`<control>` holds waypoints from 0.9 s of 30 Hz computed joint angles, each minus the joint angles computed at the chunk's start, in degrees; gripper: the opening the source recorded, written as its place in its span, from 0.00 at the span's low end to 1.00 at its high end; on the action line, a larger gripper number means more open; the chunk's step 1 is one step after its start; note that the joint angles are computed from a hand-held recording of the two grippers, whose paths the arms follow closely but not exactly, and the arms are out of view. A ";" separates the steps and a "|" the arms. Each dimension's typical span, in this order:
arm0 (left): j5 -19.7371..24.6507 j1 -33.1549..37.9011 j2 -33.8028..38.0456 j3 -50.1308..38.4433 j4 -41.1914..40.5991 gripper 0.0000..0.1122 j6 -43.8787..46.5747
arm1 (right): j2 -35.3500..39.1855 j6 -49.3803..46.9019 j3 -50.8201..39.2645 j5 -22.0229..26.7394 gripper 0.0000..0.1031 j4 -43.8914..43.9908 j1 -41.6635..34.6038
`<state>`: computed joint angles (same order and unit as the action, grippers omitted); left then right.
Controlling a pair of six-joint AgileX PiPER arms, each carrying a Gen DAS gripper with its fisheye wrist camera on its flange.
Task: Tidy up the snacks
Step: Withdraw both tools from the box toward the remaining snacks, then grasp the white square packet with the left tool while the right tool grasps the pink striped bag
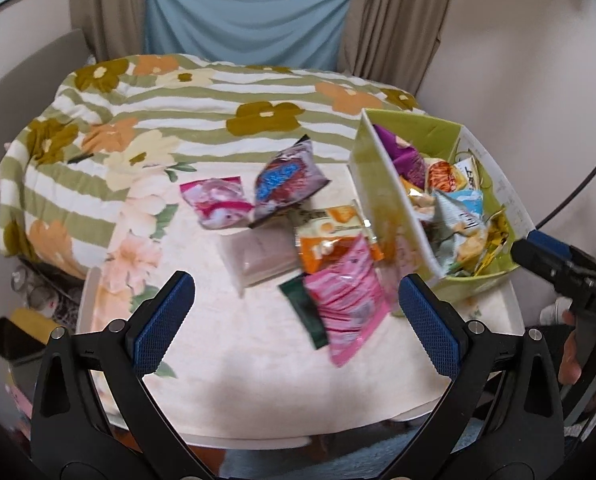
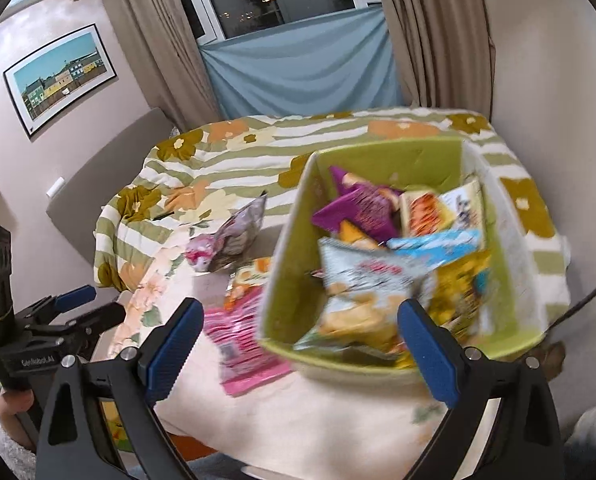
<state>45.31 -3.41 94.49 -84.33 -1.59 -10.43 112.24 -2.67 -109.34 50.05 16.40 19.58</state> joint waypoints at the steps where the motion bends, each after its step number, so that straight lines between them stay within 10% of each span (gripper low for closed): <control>1: 0.59 2.29 0.67 -0.61 -2.99 0.90 4.53 | -0.13 2.43 0.60 -0.59 0.94 -1.79 1.50; 16: 13.15 16.25 19.95 -18.08 -23.49 0.90 45.79 | 9.28 37.93 -5.09 1.66 0.94 -24.91 18.43; 27: 21.04 13.68 40.32 -40.00 -23.52 0.90 56.56 | 19.95 51.15 -14.68 8.37 0.94 -35.21 23.30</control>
